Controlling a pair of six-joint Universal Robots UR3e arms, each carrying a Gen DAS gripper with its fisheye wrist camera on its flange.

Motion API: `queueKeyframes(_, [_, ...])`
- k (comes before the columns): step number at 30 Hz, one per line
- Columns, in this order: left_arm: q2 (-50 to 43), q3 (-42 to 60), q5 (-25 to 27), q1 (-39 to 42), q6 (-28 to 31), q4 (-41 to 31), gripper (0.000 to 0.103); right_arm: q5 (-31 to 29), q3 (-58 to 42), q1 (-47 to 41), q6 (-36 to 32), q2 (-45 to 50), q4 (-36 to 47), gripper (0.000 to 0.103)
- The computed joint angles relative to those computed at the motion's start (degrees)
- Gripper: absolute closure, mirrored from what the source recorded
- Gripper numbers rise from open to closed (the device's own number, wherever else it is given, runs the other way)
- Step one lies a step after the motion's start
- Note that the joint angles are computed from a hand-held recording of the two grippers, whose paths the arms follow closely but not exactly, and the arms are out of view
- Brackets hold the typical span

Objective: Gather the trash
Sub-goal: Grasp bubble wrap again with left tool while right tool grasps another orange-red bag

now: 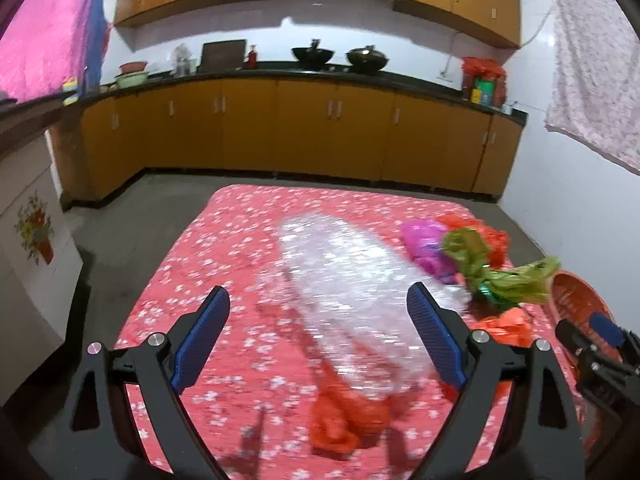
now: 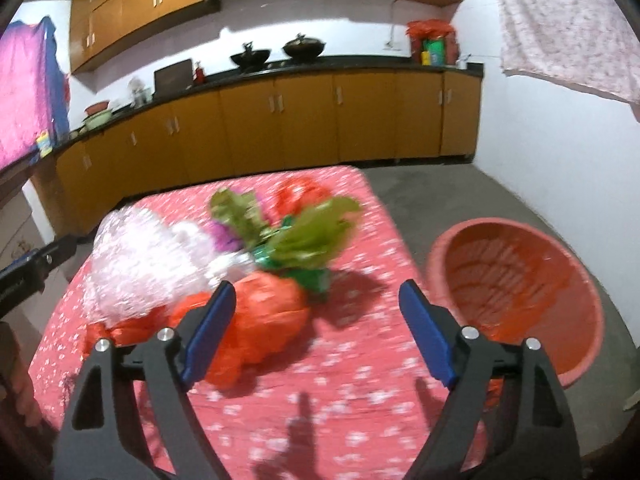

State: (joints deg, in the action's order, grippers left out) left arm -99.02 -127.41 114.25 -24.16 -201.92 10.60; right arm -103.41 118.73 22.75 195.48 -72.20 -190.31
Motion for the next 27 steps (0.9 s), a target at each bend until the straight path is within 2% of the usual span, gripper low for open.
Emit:
queueKeyframes(2, [0.2, -1.1, -1.0, 1.5, -0.2, 0.3, 0.013, -0.9, -3.2, 1.5, 1.2, 2.5, 2.1, 0.021])
queueKeyframes(8, [1.1, -4.6, -8.4, 8.2, 1.2, 2.0, 0.013, -1.2, -11.5, 2.8, 4.7, 8.1, 9.0, 0.018])
queueKeyframes(13, [-1.6, -1.3, -11.9, 9.9, 1.6, 0.3, 0.014, 0.7, -14.5, 2.4, 6.1, 10.4, 12.3, 0.018])
queueKeyframes(15, [-2.8, -0.2, -13.7, 10.7, 1.8, -0.5, 0.018, 1.2, -15.1, 2.5, 5.8, 11.0, 12.9, 0.019])
queueKeyframes(16, [-3.4, 0.6, -14.3, 10.9, 1.7, -1.2, 0.023, 1.8, -15.2, 2.4, 5.5, 11.1, 13.1, 0.019])
queueKeyframes(18, [-3.5, 0.6, -17.5, 12.5, 1.9, -2.3, 0.033, 4.1, -14.6, 1.7, 4.4, 11.0, 12.6, 0.034])
queueKeyframes(20, [-3.5, 0.3, -20.0, 13.6, 2.2, -2.9, 0.049, 5.5, -14.4, 1.4, 3.8, 11.0, 12.4, 0.041])
queueKeyframes(21, [-3.4, 0.0, -20.9, 13.9, 2.5, -2.9, 0.053, 5.6, -14.1, 1.4, 3.6, 11.1, 11.9, 0.045])
queueKeyframes(23, [-3.2, -0.2, -21.2, 13.6, 3.1, -2.3, 0.069, 5.9, -13.5, 1.4, 3.1, 10.8, 11.2, 0.05])
queueKeyframes(27, [-2.8, -0.6, -21.6, 13.1, 3.8, -1.1, 0.089, 6.4, -12.2, 1.2, 3.0, 9.9, 10.1, 0.062])
